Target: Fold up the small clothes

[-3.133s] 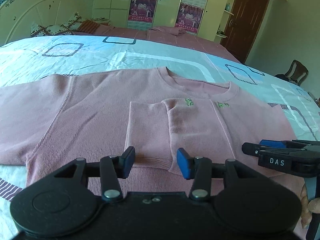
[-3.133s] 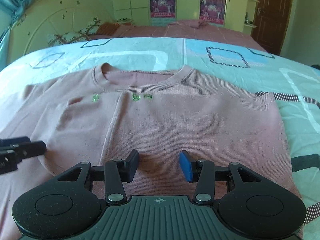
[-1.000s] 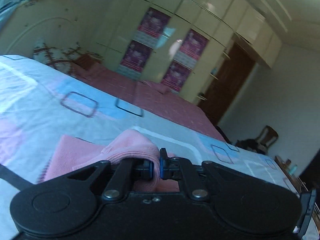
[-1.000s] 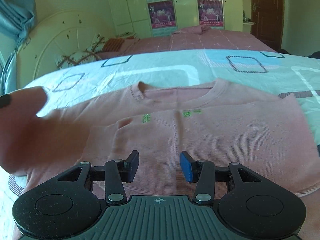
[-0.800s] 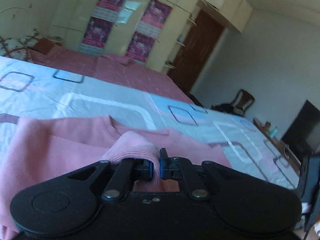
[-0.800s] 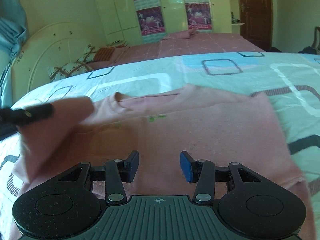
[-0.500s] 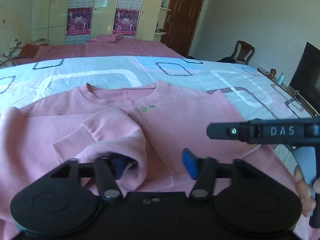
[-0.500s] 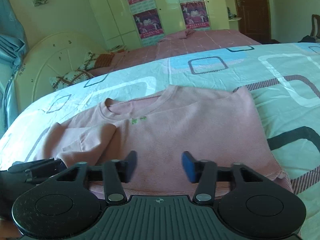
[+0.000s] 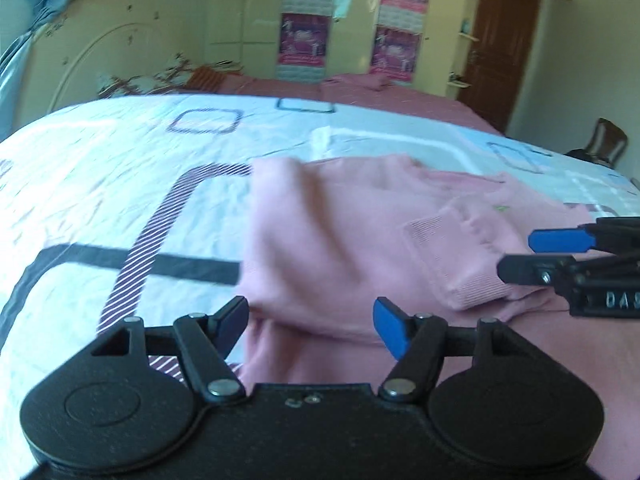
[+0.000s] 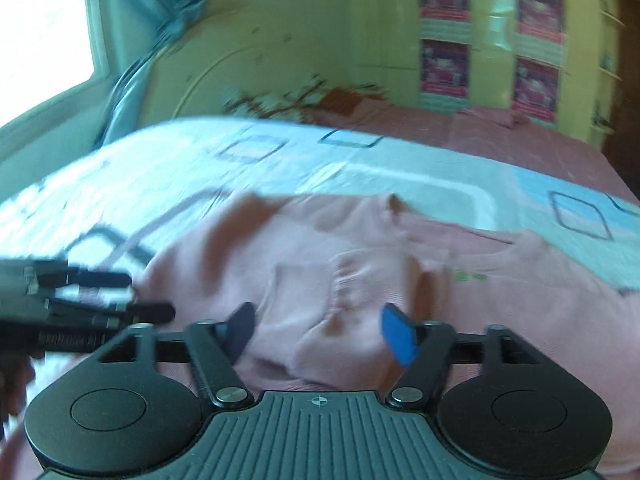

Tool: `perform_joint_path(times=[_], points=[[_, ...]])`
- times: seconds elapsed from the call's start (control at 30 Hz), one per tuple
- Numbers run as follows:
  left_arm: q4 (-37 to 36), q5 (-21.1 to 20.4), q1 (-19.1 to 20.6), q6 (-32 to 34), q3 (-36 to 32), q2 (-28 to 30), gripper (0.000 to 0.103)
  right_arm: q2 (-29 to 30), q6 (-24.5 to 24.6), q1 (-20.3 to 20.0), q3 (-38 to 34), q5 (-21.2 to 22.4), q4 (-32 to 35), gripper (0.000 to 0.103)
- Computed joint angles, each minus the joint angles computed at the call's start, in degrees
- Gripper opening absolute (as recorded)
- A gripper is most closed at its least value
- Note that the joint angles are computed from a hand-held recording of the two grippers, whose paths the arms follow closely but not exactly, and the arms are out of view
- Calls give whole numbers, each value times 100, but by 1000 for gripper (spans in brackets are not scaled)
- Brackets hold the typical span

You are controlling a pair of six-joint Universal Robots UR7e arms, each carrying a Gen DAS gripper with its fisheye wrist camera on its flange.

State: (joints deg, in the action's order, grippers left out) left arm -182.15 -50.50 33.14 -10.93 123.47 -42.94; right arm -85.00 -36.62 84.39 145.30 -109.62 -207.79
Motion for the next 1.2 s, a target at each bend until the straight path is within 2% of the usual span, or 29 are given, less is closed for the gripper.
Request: perform_joint_path(times=[0.17, 0.23, 0.27, 0.3, 0.37, 0.5, 0.63, 0.67, 0.7, 0.83, 0.87, 0.93, 0.97, 1.03, 1.1, 1.2], points=[[123, -50, 144, -40, -47, 25, 62, 852, -801, 108, -112, -682, -538, 57], [47, -30, 119, 54, -5, 35, 63, 1005, -933, 36, -115, -754, -688, 53], [13, -18, 104, 123, 27, 30, 63, 905, -769, -36, -110, -627, -536, 37], [-21, -2, 86, 199, 73, 18, 64, 739, -546, -100, -114, -478, -278, 32], [-72, 9, 45, 287, 137, 6, 65, 482, -149, -172, -107, -242, -182, 9], [-28, 53, -10, 357, 213, 7, 68, -61, 366, -371, -19, 161, -318, 9], [-95, 215, -71, 552, 222, 116, 69, -534, 723, -723, 52, 177, -580, 9], [-117, 258, -84, 553, 200, 157, 69, -717, 963, -841, 32, 131, -405, 8], [-104, 289, -87, 528, 171, 190, 69, -887, 1175, -1004, 43, 132, -248, 2], [-209, 477, -112, 568, 61, 360, 71, -1697, 1860, -1683, 168, 387, 764, 2], [-237, 538, -122, 596, 48, 394, 71, -1870, 1959, -1839, 248, 524, 834, 3], [-301, 614, -127, 616, 35, 440, 72, -2221, 2117, -2089, 333, 865, 1128, 19], [-328, 648, -128, 616, 37, 450, 72, -2312, 2162, -2135, 348, 963, 1188, 51], [-360, 748, -136, 622, 49, 453, 72, -2381, 2213, -2130, 433, 1036, 1021, 84], [-399, 804, -158, 663, 97, 436, 72, -2476, 2190, -2161, 456, 1227, 1133, 84], [-381, 770, -134, 630, 115, 404, 72, -2336, 2314, -2077, 360, 1187, 1268, 83]])
